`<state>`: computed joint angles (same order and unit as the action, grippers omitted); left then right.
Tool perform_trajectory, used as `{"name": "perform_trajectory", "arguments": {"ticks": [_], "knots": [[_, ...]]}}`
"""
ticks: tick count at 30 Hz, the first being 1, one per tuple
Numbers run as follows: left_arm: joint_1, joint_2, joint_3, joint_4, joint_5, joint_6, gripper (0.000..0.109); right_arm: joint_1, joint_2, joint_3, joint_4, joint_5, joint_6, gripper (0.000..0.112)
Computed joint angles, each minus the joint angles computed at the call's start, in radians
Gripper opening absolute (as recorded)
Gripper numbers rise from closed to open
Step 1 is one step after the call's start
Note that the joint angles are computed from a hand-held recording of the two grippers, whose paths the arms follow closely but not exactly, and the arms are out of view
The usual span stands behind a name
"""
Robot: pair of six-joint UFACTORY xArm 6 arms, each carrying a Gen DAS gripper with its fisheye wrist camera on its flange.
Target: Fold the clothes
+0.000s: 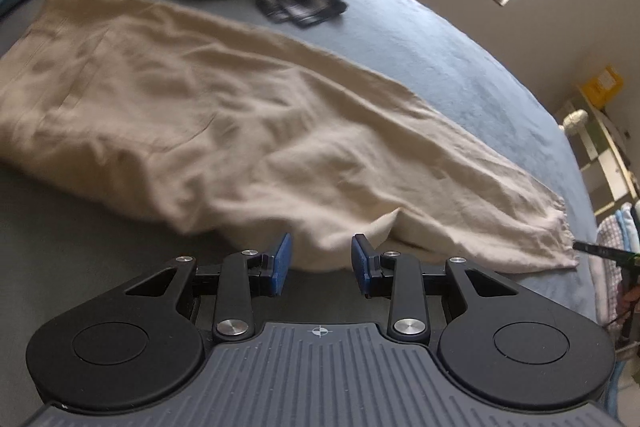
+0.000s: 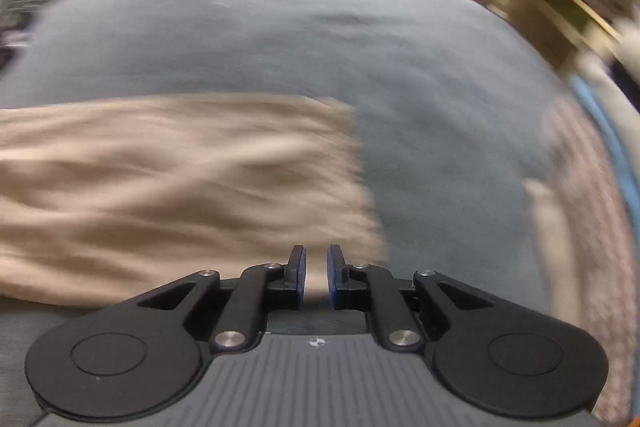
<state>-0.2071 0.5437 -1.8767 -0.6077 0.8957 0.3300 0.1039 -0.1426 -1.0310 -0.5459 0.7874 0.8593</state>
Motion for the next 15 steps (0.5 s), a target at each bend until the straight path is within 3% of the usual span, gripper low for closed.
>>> {"name": "perform_trajectory", "arguments": {"ticks": [4,7,10,13,15], "knots": [[0.003,-0.057,0.088,-0.022,-0.018,0.003,0.033,0.067,0.201,-0.186,0.029,-0.084,-0.125,0.014],[0.004,-0.084,0.133,-0.032,-0.024,0.032,0.033,0.079,0.317,-0.288,0.04,-0.053,-0.186,0.014],[0.008,-0.083,0.138,-0.04,-0.021,0.069,0.033,0.024,0.257,-0.209,-0.023,-0.035,-0.008,0.02],[0.018,-0.042,0.087,-0.071,-0.005,0.103,0.033,-0.057,0.15,-0.106,-0.054,0.031,0.234,0.021],[0.017,-0.001,0.035,-0.081,0.004,0.111,0.033,-0.088,0.108,-0.081,-0.064,0.087,0.32,0.022]]}}
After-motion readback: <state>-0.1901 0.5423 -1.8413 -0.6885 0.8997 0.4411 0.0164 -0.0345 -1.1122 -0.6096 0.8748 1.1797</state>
